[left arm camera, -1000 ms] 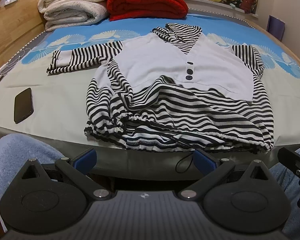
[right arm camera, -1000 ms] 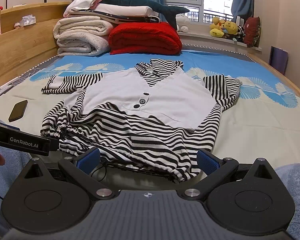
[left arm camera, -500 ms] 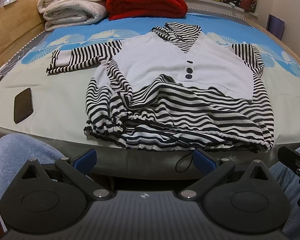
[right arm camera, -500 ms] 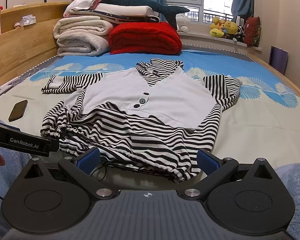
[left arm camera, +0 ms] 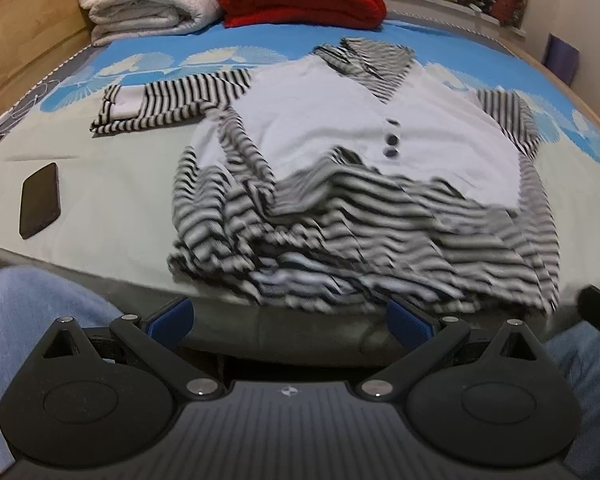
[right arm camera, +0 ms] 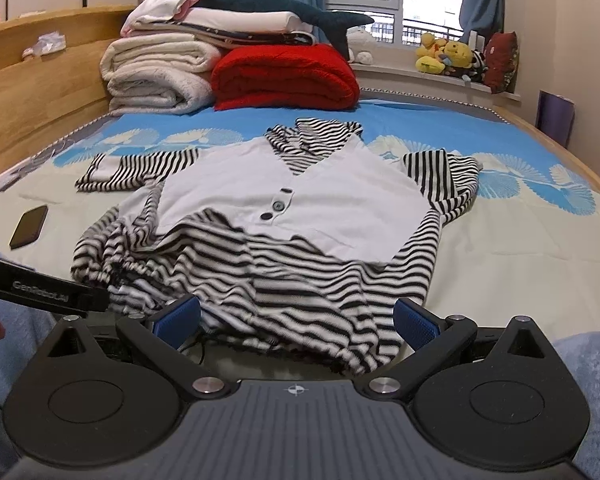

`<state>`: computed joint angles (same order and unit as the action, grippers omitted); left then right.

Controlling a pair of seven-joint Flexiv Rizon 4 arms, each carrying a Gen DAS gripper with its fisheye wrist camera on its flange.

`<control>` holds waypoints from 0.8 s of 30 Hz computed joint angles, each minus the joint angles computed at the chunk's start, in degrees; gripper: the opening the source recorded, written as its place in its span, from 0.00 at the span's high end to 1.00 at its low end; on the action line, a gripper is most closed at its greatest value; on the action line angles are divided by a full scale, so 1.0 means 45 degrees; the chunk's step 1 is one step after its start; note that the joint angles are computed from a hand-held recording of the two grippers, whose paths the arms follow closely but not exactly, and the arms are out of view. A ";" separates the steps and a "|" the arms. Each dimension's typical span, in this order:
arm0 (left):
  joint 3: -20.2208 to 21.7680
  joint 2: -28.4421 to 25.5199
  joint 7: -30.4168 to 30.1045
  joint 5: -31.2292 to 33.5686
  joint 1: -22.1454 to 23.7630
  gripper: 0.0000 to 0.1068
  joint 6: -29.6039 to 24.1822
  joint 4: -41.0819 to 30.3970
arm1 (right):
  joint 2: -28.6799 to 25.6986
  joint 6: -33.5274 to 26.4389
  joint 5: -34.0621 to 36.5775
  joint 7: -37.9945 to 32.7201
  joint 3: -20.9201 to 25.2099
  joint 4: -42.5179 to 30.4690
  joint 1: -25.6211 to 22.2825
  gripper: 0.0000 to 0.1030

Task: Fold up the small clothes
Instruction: 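Grasp the striped sleeve cuff with the left tool and lift it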

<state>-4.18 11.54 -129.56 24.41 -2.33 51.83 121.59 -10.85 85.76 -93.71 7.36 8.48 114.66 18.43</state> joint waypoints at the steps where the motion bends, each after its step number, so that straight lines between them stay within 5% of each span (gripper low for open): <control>1: 0.0106 -0.0099 -0.0068 0.0061 0.0175 0.04 0.0087 -0.0121 | -0.0111 -0.0004 -0.0038 0.0150 -0.0063 -0.0146 -0.0030 0.01; 7: 0.0660 -0.1490 -0.2262 0.2409 0.1801 0.04 0.0559 -0.2045 | -0.1224 0.0050 0.0941 0.0344 -0.0544 -0.1321 -0.0090 0.01; 14: 0.2343 -0.5756 -0.4302 0.2767 0.2709 0.04 -0.0304 -0.6406 | -0.3581 0.0114 -0.0263 0.2270 -0.1601 -0.4816 -0.0203 0.01; 17: 0.2413 -0.7454 -0.2583 0.1452 0.3461 0.04 0.0431 -0.7863 | -0.5081 0.0542 0.0274 0.2537 -0.2079 -0.6771 -0.0161 0.01; 21: 0.3135 -0.9726 -0.1368 0.1800 0.3165 0.04 0.0041 -1.0461 | -0.7322 0.0534 0.4097 -0.0265 -0.1725 -0.9002 -0.0130 0.01; 24: 0.3369 -1.1274 -0.0354 0.1092 0.3257 0.04 -0.0857 -1.2101 | -0.8312 -0.0922 0.6921 -0.2528 -0.0154 -0.9871 -0.0499 0.01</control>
